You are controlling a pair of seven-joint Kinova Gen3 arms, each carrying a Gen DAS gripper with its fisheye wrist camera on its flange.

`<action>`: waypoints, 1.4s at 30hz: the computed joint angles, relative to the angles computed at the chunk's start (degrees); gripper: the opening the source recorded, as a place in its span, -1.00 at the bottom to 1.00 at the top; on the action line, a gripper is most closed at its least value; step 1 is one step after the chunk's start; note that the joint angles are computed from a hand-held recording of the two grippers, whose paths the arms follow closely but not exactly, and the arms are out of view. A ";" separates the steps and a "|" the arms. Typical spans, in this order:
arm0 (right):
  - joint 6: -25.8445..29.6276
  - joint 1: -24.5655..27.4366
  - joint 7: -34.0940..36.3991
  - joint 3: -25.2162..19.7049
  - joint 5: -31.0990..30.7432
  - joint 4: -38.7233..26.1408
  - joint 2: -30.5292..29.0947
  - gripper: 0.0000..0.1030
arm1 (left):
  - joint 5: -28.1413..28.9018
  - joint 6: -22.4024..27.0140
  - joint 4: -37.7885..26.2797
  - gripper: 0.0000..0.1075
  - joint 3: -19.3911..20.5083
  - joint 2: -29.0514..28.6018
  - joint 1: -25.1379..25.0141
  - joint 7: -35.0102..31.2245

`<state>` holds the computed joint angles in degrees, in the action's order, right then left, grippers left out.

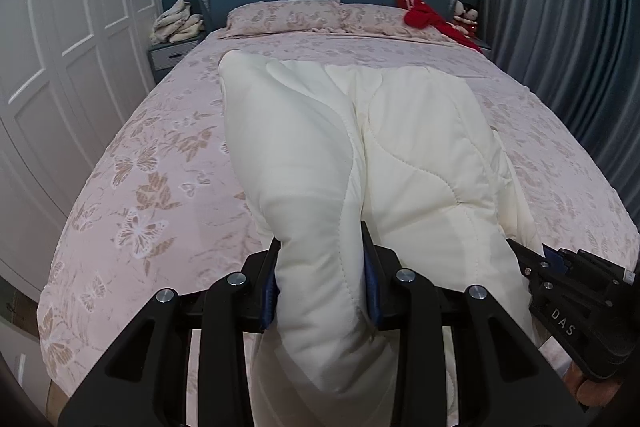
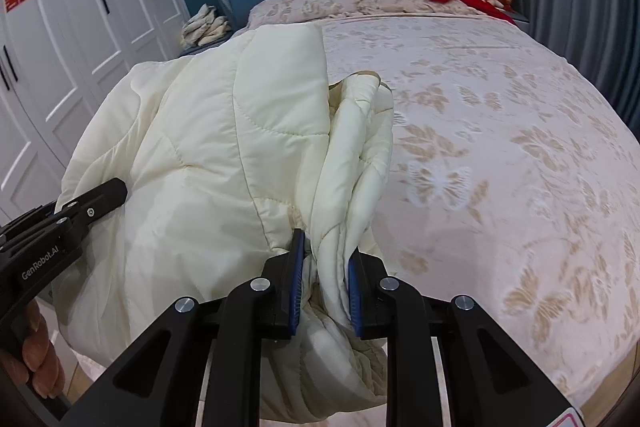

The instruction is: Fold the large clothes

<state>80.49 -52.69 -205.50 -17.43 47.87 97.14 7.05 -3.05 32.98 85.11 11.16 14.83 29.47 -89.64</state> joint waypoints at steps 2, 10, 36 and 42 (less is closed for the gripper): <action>-1.12 0.79 1.66 0.80 0.67 -0.99 2.00 -0.62 | 0.15 -1.57 -0.01 -0.40 -0.18 1.41 -0.83 -0.93; -10.65 4.18 5.66 5.05 -3.52 -0.16 6.94 -0.61 | 2.70 -3.01 -2.37 -0.39 0.19 9.17 -3.71 -5.92; -11.61 1.96 11.86 2.87 -10.52 -1.55 4.79 -0.63 | -9.89 10.34 1.51 0.08 -6.00 5.75 3.69 18.97; -13.40 1.92 12.99 4.39 -13.48 -0.47 6.36 -0.63 | -11.88 10.16 3.75 0.08 -4.80 5.32 4.14 21.02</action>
